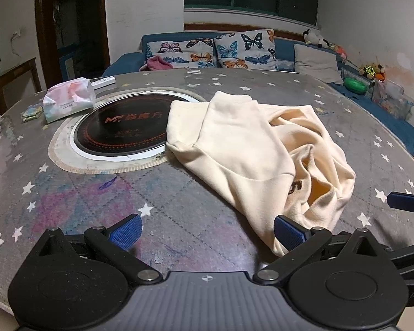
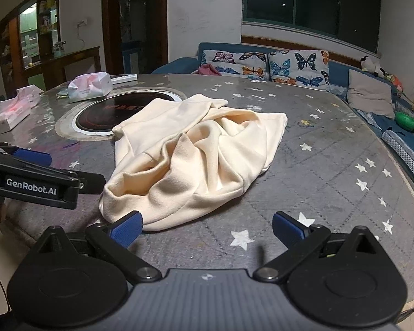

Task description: Fold clothes

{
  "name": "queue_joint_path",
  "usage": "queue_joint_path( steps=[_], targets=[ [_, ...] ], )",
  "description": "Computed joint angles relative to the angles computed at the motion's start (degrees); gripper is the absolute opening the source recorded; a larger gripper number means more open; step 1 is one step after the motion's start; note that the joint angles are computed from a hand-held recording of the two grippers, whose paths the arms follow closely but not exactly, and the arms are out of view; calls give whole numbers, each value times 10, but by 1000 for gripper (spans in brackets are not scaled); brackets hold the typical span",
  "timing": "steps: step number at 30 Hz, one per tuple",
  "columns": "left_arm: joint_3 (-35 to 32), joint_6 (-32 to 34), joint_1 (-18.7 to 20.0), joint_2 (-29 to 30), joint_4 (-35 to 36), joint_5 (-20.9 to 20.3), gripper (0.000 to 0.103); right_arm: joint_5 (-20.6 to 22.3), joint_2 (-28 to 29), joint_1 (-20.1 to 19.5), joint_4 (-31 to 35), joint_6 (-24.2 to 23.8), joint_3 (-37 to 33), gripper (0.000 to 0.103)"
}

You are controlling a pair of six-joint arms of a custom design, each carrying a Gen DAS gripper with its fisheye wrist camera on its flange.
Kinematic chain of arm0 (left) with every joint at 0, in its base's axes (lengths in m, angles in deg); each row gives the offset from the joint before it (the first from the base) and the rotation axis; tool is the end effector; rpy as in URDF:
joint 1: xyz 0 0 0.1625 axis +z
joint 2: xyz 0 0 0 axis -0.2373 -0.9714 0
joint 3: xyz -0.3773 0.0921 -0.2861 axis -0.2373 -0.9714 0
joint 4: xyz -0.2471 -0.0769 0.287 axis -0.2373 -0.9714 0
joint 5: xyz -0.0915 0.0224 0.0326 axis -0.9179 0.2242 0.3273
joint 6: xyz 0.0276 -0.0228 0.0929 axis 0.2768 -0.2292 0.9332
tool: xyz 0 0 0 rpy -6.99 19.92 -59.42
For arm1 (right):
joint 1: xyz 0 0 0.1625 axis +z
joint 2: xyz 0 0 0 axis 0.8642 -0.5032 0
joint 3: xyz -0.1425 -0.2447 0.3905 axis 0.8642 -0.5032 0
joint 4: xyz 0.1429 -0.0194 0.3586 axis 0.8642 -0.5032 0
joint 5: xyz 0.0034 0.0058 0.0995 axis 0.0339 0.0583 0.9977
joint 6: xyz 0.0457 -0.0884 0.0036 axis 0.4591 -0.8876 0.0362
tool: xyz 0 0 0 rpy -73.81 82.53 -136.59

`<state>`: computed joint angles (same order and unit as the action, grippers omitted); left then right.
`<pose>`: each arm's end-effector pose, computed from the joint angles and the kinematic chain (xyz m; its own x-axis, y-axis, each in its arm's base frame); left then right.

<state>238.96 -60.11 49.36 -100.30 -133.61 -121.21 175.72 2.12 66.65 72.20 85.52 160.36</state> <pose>-0.1604 -0.3726 0.1956 -0.6915 0.2787 -0.6665 0.6490 0.6448 -0.4038 0.2915 -0.3048 0.1077 -0.7067 -0.0401 0.7064 -0.5697 0.6243 -0.5345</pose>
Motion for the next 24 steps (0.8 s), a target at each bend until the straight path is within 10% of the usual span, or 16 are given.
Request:
queue_joint_path(
  steps=[24],
  targets=[
    [0,-2,-3,3,9,-6,103,-4,3,0,7,3,-4,99]
  ],
)
